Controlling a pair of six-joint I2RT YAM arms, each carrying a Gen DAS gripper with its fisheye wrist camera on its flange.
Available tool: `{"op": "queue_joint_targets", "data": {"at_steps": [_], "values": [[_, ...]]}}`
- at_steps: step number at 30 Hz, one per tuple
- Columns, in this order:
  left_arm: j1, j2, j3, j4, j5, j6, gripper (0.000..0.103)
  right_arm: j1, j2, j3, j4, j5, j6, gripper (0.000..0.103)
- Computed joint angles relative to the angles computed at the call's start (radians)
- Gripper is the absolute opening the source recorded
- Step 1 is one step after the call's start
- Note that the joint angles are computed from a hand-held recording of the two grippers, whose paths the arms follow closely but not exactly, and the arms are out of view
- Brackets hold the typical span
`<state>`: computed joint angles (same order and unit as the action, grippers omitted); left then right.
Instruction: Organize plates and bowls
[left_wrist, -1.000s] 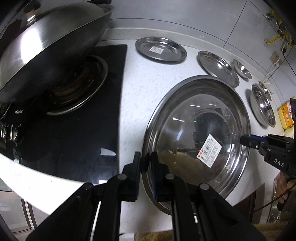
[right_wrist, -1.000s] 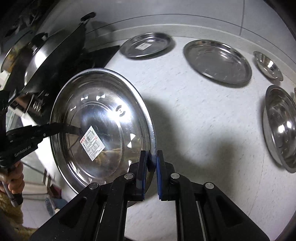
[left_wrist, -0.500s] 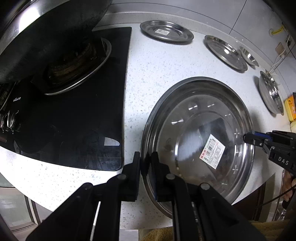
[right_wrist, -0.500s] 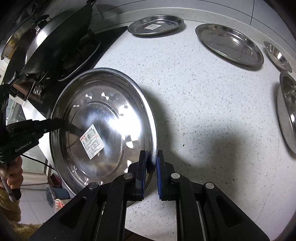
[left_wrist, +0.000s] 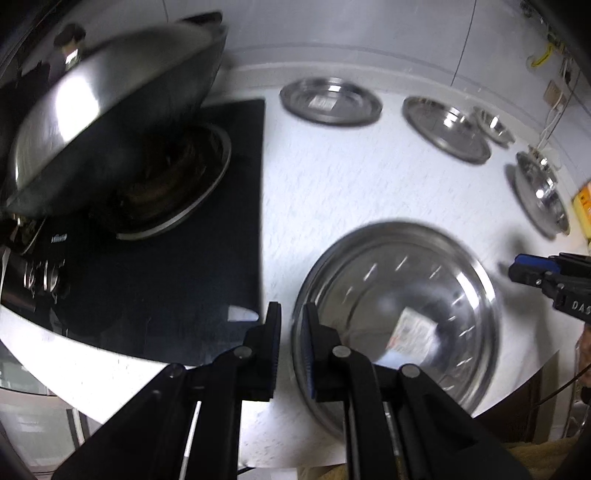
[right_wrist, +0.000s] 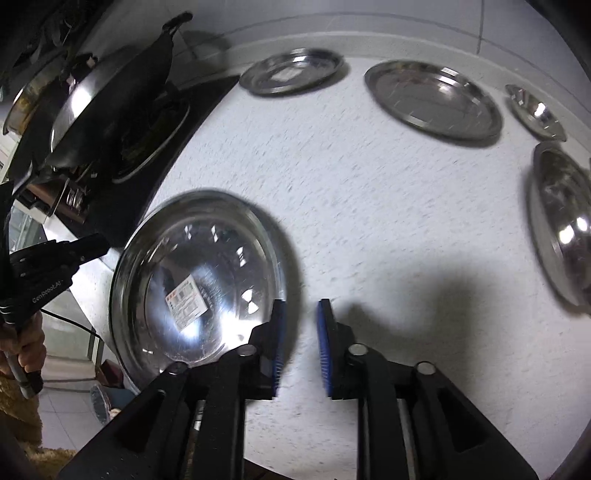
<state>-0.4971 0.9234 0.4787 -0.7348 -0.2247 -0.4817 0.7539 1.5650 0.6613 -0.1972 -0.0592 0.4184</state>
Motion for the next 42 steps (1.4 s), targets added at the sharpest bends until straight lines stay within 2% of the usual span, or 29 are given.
{"op": "queue_joint_targets", "data": {"at_steps": [2,4,6,9,13,16,18,22,24,26,28,33,42], "values": [[0.009,0.046,0.043,0.020,0.028,0.007,0.011,-0.025,-0.036,-0.008,-0.008,0.011,-0.021,0.033],[0.020,0.090,0.088,0.041,0.075,0.017,0.013,-0.048,-0.069,-0.008,-0.018,0.017,-0.039,0.036],[0.037,0.148,0.139,0.069,0.130,0.019,0.033,-0.092,-0.097,-0.003,-0.030,0.012,-0.074,0.037],[0.029,0.244,0.234,0.112,0.148,0.032,0.040,-0.156,-0.117,0.013,-0.037,0.011,-0.110,0.048],[0.008,0.400,0.360,0.170,0.133,0.051,0.042,-0.276,-0.123,0.045,-0.040,-0.010,-0.185,0.058],[0.004,0.536,0.452,0.231,0.137,0.071,0.042,-0.360,-0.088,0.095,-0.033,-0.026,-0.238,0.069],[0.003,0.641,0.529,0.268,0.131,0.083,0.043,-0.401,-0.046,0.145,-0.034,-0.037,-0.267,0.072],[0.022,0.821,0.682,0.306,0.193,0.111,0.049,-0.473,0.047,0.237,-0.014,-0.057,-0.305,0.086],[0.033,0.919,0.775,0.311,0.218,0.119,0.050,-0.515,0.116,0.307,-0.013,-0.089,-0.312,0.088],[0.042,0.992,0.845,0.321,0.229,0.118,0.050,-0.541,0.172,0.360,-0.010,-0.107,-0.321,0.093],[0.050,1.083,0.946,0.290,0.219,0.121,0.050,-0.555,0.235,0.420,-0.015,-0.101,-0.335,0.095],[0.080,1.288,1.175,0.207,0.284,0.108,0.050,-0.579,0.399,0.580,-0.077,-0.109,-0.340,0.096],[0.088,1.447,1.376,0.120,0.328,0.112,0.050,-0.596,0.573,0.765,-0.186,-0.129,-0.344,0.096]]}}
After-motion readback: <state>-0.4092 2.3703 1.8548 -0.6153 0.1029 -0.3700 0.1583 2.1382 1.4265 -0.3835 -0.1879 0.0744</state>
